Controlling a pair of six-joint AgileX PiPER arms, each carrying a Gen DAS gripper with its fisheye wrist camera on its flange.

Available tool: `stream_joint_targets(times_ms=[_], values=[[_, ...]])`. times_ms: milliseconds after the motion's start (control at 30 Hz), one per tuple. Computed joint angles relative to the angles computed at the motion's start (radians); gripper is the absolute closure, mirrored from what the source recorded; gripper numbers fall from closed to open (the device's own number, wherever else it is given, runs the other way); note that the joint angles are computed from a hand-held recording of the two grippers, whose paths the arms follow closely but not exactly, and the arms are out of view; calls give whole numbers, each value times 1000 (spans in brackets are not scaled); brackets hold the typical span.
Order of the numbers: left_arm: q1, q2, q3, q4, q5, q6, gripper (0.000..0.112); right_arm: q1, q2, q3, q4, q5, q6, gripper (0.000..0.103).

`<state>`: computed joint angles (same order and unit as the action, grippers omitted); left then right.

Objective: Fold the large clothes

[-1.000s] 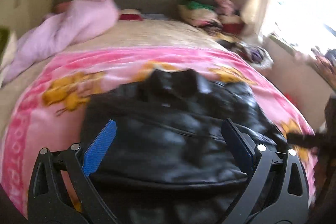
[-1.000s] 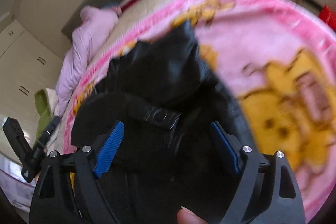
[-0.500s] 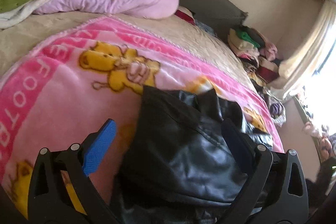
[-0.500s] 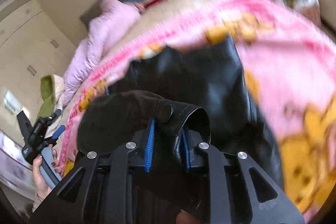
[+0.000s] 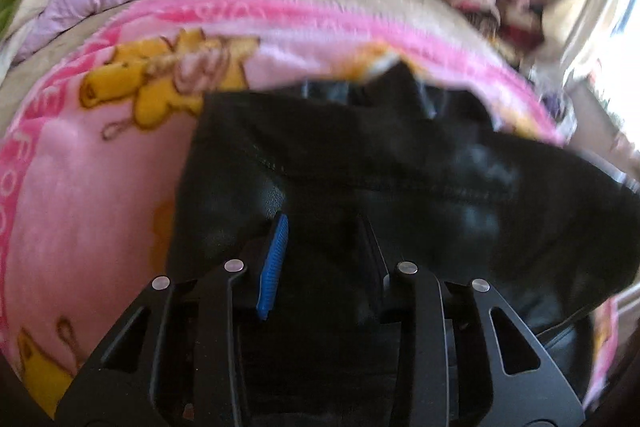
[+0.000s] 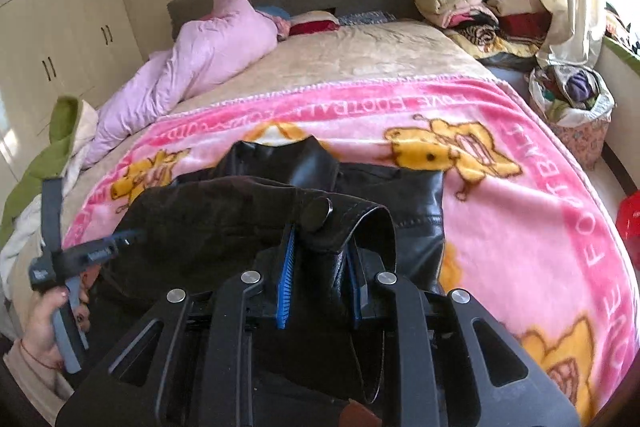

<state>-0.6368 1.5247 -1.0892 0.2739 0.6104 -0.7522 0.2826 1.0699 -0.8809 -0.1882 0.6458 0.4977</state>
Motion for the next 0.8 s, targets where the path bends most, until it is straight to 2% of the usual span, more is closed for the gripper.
stream_joint_targets(times_ms=[100,133,167,333,400,567,633,733,800], values=[[11,2,24,-18,-29,24,86,37,38,-3,-87,38,89,79],[14,-1,36,-17,-42,26,86,50,46,-6,-121,59,124,71],[11,-2,41,-7,-45,20,86,72,50,-11,-181,95,190,57],[-11,-1,37,38,-32,-20,86,192,-25,5,-479,172,492,55],[-20,1,32,59,-26,-37,86,192,-12,-7,-450,144,455,55],[-11,-8,42,39,-40,-16,86,219,123,-45,-396,81,378,55],[-8,-11,44,30,-44,-9,86,194,202,-61,-335,55,323,56],[-4,-9,41,19,-43,7,86,169,310,-68,-309,63,312,55],[0,-12,45,7,-48,20,86,126,358,-40,-239,9,261,55]])
